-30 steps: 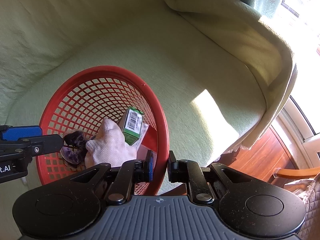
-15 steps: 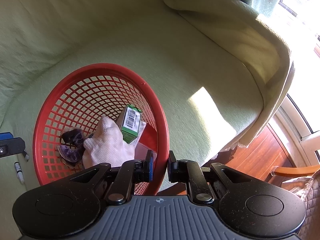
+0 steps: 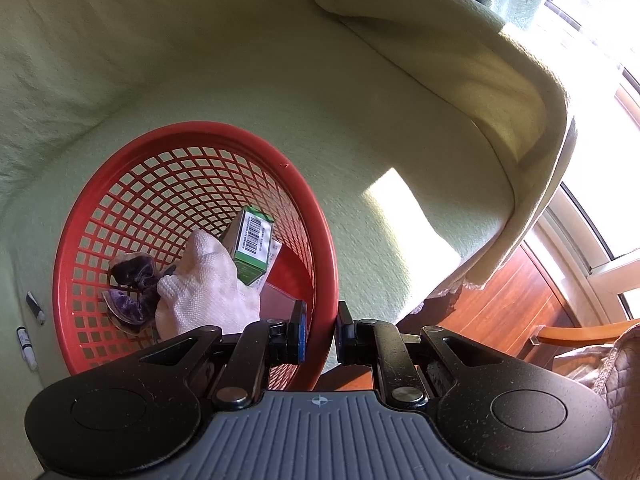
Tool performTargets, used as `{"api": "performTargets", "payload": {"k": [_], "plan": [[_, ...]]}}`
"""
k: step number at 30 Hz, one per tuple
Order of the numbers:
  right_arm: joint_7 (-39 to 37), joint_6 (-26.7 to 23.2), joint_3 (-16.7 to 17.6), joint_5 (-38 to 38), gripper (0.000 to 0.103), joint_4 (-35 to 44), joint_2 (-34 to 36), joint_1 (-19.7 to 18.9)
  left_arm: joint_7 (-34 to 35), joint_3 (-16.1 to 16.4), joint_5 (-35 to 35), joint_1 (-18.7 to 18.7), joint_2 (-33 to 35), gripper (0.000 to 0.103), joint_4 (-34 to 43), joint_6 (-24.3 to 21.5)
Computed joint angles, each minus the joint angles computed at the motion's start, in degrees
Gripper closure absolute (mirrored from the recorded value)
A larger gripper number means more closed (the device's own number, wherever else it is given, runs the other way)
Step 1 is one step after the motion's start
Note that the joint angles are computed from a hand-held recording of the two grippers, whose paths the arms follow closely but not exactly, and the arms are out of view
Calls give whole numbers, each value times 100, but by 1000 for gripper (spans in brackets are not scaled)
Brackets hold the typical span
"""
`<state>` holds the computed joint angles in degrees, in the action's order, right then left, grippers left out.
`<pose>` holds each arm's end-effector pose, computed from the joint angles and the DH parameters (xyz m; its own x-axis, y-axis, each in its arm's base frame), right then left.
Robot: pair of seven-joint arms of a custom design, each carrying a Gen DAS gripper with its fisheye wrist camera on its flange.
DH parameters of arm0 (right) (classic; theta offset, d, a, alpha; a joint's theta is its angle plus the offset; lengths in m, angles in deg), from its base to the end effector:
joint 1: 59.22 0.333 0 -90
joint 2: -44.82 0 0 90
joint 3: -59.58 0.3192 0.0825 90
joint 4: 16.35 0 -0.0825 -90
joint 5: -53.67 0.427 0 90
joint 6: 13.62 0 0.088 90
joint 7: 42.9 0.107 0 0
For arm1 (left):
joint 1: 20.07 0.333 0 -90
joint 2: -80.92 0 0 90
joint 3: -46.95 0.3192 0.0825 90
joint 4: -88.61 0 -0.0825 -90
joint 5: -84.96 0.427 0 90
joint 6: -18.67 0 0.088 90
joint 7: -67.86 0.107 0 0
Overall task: Organize objects
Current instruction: 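Move the left gripper down to the dark brown medicine bottle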
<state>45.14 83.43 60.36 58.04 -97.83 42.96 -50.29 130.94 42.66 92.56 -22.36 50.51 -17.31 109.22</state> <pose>0.5835 0.1074 0.7373 0.2138 -0.9748 -0.0642 -0.9353 -0.1853 -0.3016 0.4129 -0.0454 0.7569 0.3719 -0.9277 -0.0308 -0.8874 -0.3457 -0.3050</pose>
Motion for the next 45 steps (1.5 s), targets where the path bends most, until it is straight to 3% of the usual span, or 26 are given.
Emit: {"api": "performTargets", "payload": {"k": [3,11,16,19,25,32,41,44,45], "plan": [[49,-9,14,-55,93,15,6,14,-138,134,45,151,-403,59,-369,-235],[215,-85,39,-193,93,-27,-46,41,-556,321,210,433,-1315,37,-1125,-500],[317,-146,47,-259,92,-1,-33,56,-495,387,362,440,-1650,12,-1458,-529],[366,-166,54,-303,92,22,-17,68,-368,443,401,415,-1777,10,-1627,-433],[369,-167,69,-383,92,42,-12,98,-302,549,329,494,-1745,8,-1798,-470],[402,-155,83,-482,92,34,-10,123,-158,563,547,575,-2019,16,-2362,356],[467,-188,99,-595,92,95,36,161,-158,709,249,721,-1875,22,-2724,1142],[481,-214,100,-629,92,122,60,172,-143,732,141,743,-1770,31,-2796,1351],[480,-217,100,-639,92,130,69,176,-131,739,105,749,-1736,38,-2817,1406]]}}
